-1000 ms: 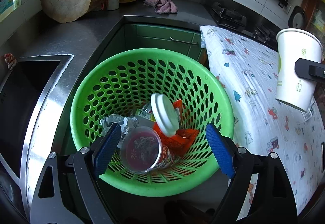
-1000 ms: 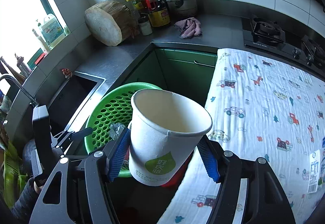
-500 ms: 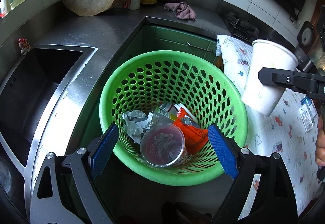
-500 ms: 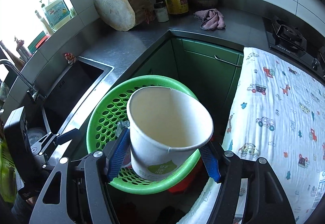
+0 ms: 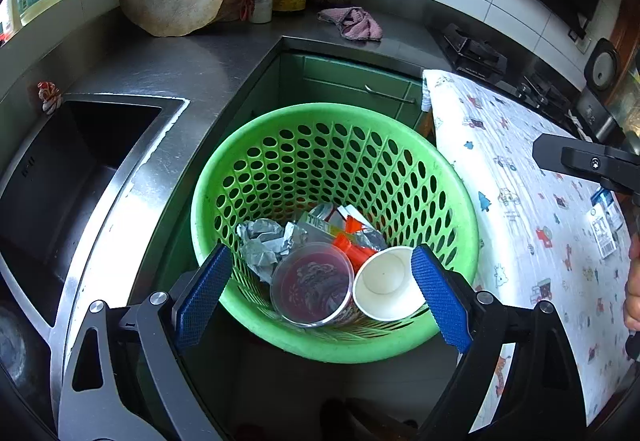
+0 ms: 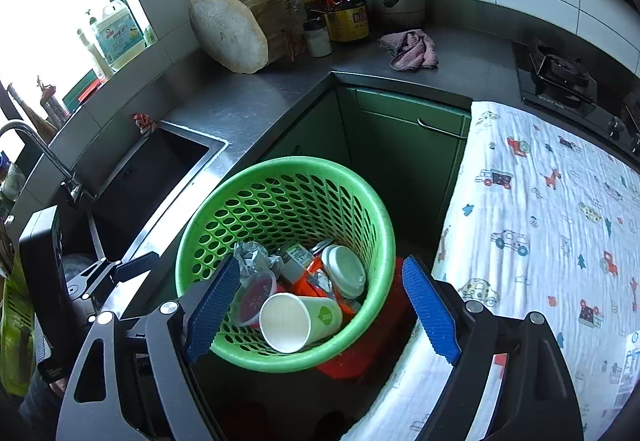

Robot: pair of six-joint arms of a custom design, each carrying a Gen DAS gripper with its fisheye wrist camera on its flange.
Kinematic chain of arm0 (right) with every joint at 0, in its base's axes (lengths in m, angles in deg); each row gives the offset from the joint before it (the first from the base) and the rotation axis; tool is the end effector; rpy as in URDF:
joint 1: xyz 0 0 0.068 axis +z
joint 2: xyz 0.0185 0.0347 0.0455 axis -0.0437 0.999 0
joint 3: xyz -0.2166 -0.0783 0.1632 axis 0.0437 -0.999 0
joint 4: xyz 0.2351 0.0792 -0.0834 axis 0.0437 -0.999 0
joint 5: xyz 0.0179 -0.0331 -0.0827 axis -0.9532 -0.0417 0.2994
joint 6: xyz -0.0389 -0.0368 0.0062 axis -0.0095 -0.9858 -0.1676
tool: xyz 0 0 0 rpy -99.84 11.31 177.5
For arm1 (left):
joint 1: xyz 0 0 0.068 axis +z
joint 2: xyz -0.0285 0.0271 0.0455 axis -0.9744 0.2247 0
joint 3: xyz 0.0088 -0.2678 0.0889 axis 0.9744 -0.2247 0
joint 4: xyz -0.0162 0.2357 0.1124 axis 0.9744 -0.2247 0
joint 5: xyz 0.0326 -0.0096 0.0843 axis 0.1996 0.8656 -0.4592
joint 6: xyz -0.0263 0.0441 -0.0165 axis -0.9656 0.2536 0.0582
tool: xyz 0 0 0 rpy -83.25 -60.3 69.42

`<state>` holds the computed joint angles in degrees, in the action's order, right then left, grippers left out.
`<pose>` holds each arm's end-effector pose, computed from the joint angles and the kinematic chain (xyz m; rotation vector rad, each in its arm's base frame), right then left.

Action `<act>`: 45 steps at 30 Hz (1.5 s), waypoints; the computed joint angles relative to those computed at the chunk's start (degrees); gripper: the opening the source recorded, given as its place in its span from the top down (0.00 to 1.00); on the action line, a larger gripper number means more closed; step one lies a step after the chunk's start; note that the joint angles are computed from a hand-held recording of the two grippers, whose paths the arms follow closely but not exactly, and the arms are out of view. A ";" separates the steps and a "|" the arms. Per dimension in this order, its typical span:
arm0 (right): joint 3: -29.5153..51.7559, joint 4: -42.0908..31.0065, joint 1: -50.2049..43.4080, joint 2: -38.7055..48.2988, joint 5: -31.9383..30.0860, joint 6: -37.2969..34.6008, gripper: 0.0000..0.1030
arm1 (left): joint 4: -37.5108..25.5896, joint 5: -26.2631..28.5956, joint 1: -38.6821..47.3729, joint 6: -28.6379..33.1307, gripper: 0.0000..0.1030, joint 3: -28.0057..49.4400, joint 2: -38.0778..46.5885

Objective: Collect trash
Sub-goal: 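Grasp the blue can with the right tool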

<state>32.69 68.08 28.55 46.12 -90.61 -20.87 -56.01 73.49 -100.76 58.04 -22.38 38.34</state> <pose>0.2224 0.1417 0.1618 -0.5809 2.4775 0.5132 0.1353 -0.0510 0.1137 -0.2213 2.4749 -0.1152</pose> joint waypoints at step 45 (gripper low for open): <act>45.47 -37.05 -83.30 36.93 -13.41 -62.59 0.30 | -12.32 -16.17 -41.59 -25.06 0.11 47.02 46.87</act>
<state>78.16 31.04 -54.75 83.05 -104.03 -83.47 -68.33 57.32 -142.36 32.99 24.65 85.21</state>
